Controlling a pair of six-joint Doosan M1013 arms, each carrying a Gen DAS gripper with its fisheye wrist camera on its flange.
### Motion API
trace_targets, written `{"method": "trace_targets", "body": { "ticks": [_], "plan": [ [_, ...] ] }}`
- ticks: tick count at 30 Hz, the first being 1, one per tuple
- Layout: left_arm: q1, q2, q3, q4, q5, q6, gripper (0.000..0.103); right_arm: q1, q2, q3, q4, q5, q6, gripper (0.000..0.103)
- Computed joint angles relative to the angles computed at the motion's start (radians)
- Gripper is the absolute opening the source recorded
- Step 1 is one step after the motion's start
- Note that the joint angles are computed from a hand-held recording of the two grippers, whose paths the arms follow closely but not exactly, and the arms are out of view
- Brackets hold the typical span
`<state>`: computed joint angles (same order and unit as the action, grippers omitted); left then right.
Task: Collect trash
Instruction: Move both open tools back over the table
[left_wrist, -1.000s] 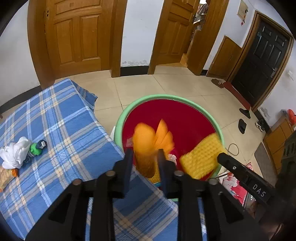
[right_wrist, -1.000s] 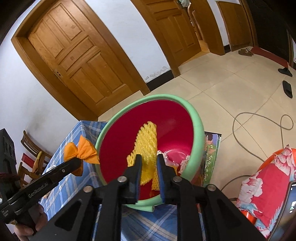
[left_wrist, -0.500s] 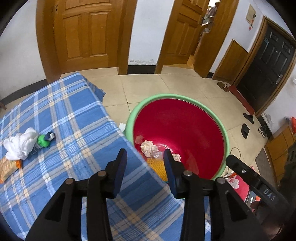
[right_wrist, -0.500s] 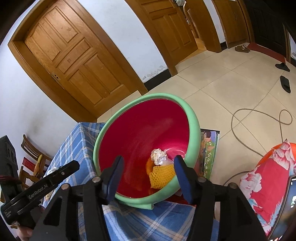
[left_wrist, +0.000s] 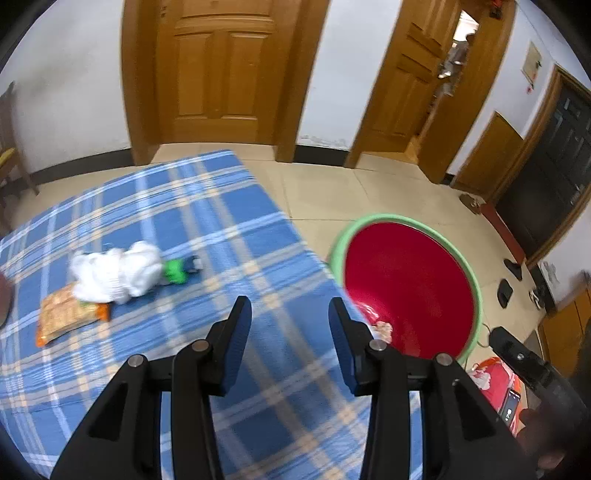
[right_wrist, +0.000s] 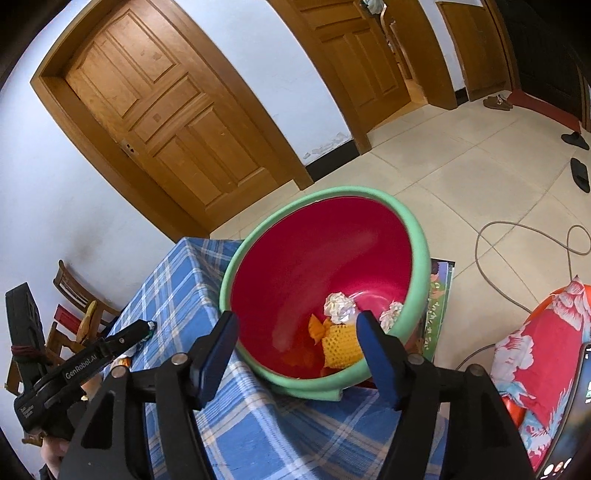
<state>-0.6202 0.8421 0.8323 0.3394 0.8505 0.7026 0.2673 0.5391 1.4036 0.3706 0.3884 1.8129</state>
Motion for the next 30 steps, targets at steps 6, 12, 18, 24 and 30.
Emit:
{"method": "trace_targets", "body": {
  "ticks": [6,12,18,24,30],
  "plan": [
    [0.019,-0.056,0.101,0.076,-0.017,-0.112,0.043,0.014,-0.005,0.001,-0.015,-0.009,0.001,0.069],
    [0.041,-0.111,0.199,0.151,-0.028,-0.236,0.043,0.032,0.0,-0.01,-0.001,-0.002,-0.019,0.069],
    [0.068,-0.139,0.258,0.197,-0.01,-0.308,0.043,0.05,0.006,-0.025,-0.005,0.011,-0.034,0.07],
    [0.096,-0.154,0.301,0.237,-0.005,-0.375,0.043,0.063,0.013,-0.038,-0.028,0.031,-0.018,0.071],
    [0.124,-0.135,0.291,0.222,0.037,-0.366,0.043,0.077,0.024,-0.058,-0.038,0.05,-0.026,0.071]
  ]
}}
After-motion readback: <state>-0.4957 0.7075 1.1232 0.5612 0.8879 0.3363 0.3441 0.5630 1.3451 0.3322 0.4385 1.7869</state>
